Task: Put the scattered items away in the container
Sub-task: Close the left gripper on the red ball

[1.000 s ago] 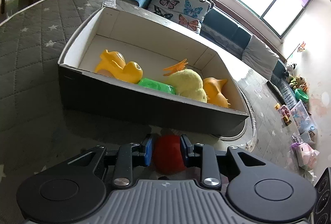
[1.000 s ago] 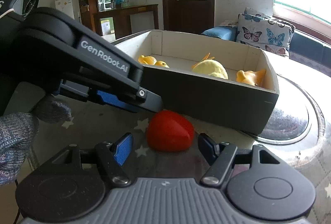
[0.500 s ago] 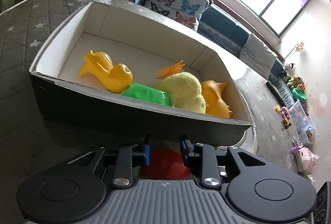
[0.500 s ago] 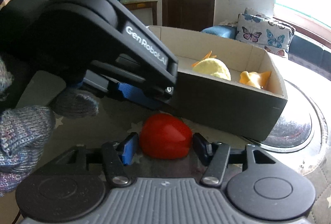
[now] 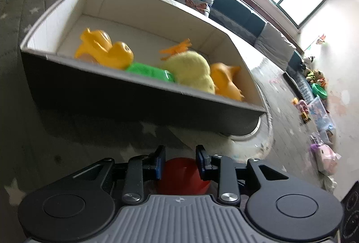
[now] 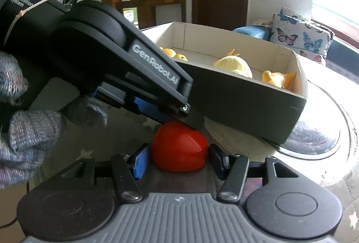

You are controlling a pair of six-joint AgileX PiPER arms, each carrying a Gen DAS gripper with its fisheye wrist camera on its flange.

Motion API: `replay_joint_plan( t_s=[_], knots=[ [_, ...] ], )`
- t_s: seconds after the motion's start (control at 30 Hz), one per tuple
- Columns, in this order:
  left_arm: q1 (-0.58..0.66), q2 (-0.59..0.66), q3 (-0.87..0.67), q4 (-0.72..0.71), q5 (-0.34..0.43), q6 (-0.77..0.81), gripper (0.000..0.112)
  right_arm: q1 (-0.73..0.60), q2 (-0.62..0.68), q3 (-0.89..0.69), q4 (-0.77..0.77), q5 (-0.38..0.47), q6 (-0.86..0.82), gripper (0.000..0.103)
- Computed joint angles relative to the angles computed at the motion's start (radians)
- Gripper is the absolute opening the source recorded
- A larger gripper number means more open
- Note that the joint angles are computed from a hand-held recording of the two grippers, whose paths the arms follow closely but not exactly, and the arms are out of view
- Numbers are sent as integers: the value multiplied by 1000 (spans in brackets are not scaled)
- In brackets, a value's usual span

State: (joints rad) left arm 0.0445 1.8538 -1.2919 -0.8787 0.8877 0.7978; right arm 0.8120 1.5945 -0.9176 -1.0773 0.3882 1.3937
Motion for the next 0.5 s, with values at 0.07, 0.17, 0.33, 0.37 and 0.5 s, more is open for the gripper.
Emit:
replay_joint_plan(
  t_s=[0.07, 0.17, 0.33, 0.37, 0.5],
  knots=[
    [2, -5, 13, -6, 18, 9, 33, 2, -23, 27, -1, -6, -1, 62],
    [0, -19, 30, -9, 28, 13, 34, 16, -53, 59, -12, 2, 17, 62],
    [-1, -56, 61, -16, 36, 47, 34, 62, -77, 96, -91, 48, 138, 61],
    [0, -65, 69, -22, 39, 62, 34, 66, -77, 101, -104, 54, 160, 60],
    [-9, -97, 97, -20, 27, 88, 34, 86, -75, 115, -155, 74, 237, 58]
  ],
)
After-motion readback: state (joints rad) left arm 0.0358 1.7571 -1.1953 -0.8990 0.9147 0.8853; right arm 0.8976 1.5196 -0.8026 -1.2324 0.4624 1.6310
